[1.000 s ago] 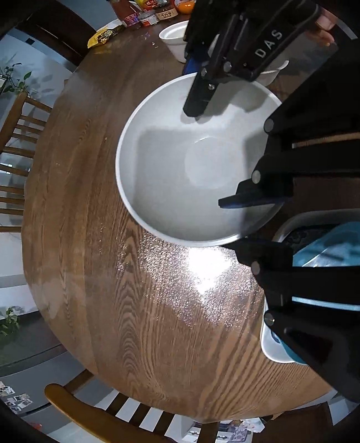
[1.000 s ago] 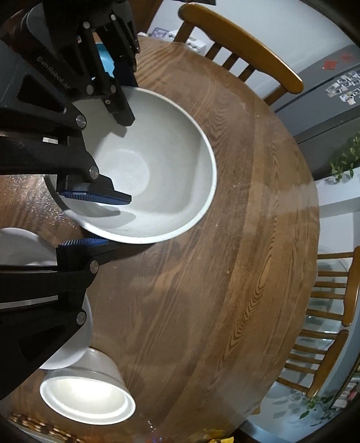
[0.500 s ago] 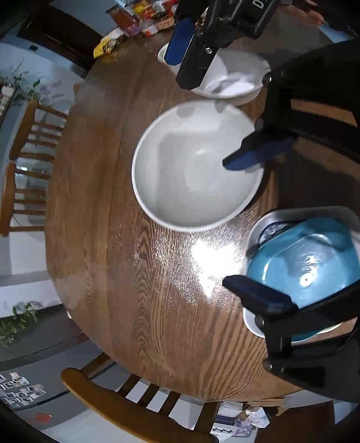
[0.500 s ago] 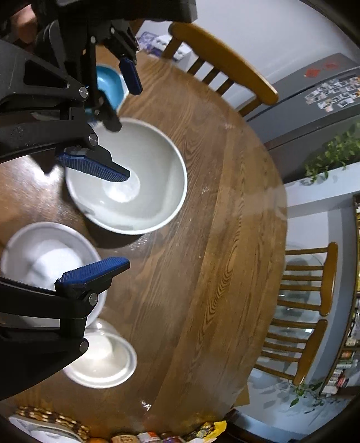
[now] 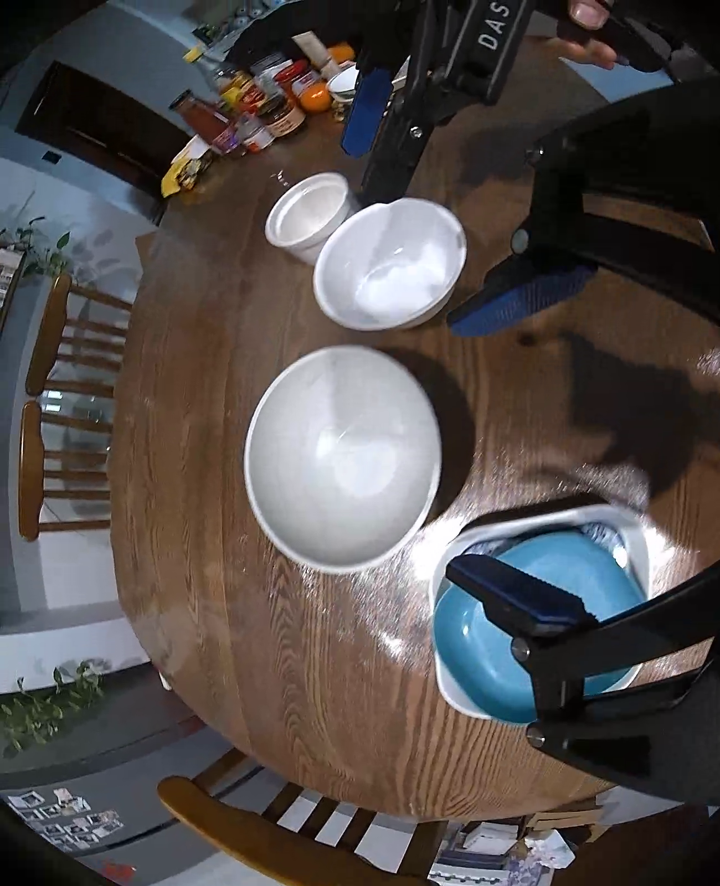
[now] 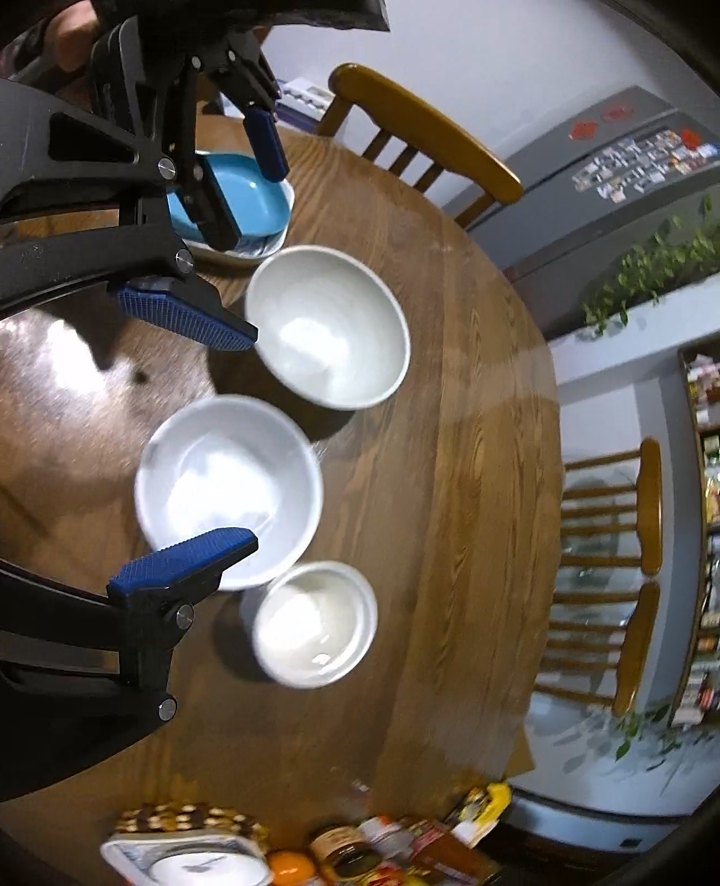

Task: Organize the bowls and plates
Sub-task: 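Move both grippers to the medium white bowl and close on its rim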

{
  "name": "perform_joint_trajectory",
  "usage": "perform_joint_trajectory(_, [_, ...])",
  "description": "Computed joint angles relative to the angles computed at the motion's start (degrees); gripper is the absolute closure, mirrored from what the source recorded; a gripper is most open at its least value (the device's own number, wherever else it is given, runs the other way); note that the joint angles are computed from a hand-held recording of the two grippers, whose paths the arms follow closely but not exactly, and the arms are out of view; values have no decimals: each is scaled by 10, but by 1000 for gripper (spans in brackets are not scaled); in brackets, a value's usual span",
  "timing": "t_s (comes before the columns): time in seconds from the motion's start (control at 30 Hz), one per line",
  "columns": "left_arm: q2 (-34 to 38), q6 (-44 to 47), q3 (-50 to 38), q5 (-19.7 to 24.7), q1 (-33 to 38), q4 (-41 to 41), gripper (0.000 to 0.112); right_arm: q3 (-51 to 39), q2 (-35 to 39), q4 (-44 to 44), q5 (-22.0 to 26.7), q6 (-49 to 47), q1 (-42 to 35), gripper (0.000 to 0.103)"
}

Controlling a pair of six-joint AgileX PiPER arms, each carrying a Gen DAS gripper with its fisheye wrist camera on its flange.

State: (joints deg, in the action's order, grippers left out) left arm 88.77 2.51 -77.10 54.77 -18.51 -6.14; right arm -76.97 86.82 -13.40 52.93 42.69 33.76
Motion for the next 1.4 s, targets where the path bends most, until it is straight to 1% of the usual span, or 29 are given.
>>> perform_joint_trajectory(0.2, [11, -15, 12, 4, -21, -4, 32, 44, -29, 0, 3, 16, -2, 35])
perform_joint_trajectory(0.43, [42, -54, -8, 13, -55, 10, 32, 90, -46, 25, -9, 4, -27, 35])
perform_joint_trajectory(0.6, [61, -63, -22, 13, -62, 7, 32, 109, -54, 35, -16, -8, -45, 35])
perform_joint_trajectory(0.83, [100, -92, -52, 5, -88, 35, 32, 123, -53, 66, -31, -40, -80, 35])
perform_joint_trajectory(1.03, [136, -113, -76, -3, -107, 57, 34, 125, -27, 106, -58, -83, -122, 35])
perform_joint_trajectory(1.13, [149, -118, -84, 3, -112, 66, 39, 130, -15, 140, -82, -110, -142, 35])
perform_joint_trajectory(1.17, [152, -115, -86, 5, -111, 62, 40, 130, -11, 145, -85, -113, -145, 36])
perform_joint_trajectory(1.27, [159, -110, -94, 10, -108, 55, 45, 127, -3, 153, -88, -122, -151, 36])
perform_joint_trajectory(1.3, [162, -105, -97, 12, -106, 48, 49, 124, 2, 155, -87, -126, -154, 36])
perform_joint_trajectory(1.33, [166, -96, -101, 14, -102, 38, 55, 121, 8, 158, -87, -132, -156, 36])
perform_joint_trajectory(1.37, [171, -88, -106, 17, -99, 27, 59, 119, 12, 161, -87, -135, -157, 36])
perform_joint_trajectory(1.4, [176, -81, -110, 20, -97, 20, 68, 117, 18, 167, -89, -142, -160, 38])
